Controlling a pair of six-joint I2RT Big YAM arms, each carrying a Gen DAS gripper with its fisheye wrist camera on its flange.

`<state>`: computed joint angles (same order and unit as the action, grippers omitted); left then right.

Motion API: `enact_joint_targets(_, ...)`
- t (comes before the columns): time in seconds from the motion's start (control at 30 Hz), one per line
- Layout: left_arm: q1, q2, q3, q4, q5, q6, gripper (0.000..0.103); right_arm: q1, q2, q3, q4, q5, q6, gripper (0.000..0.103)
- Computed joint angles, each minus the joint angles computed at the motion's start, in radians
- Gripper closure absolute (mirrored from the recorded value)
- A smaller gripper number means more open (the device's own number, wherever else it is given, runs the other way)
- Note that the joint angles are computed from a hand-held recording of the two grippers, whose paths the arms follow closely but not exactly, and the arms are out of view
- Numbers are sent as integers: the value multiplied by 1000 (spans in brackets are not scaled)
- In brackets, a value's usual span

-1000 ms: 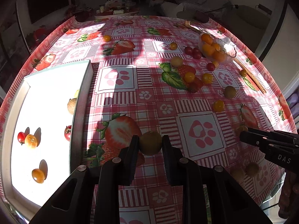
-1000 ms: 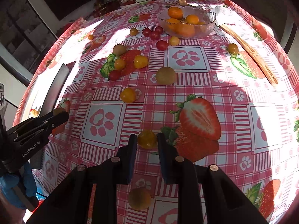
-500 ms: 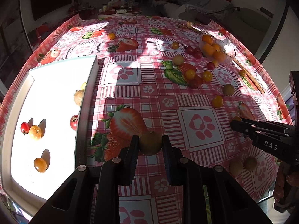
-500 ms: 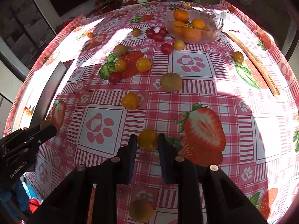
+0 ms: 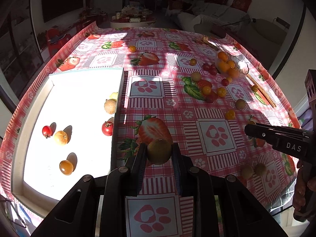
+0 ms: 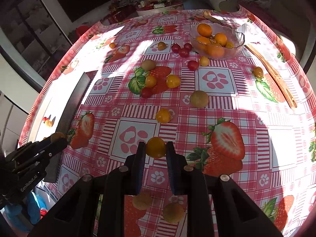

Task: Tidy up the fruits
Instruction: 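Carry both held fruits over to the white tray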

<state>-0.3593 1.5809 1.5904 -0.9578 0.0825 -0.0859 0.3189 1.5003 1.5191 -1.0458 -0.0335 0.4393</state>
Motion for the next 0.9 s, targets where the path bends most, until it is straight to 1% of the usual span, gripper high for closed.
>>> enact_joint_targets(0.23,60,-43,-45,23,-16,-2,76,55,53,87,-18,-13,-17,80)
enact_joint_targets(0.5,149,-78,-97,43,-21,-10,76,121,140,212,-54,-23,-48,80)
enact_joint_targets(0.63,193,-84,-114,53,-31,-11,76,153,191,283,-77,-27,-64,80)
enact_joint_targets(0.77,225,-80,-129,60,-65,-5,76,181,247,362,-105,-45,-71,80)
enact_joint_targets(0.9,255,-70,-139,58,-62,-24,76,208,308,444,-133,-66,-80,80)
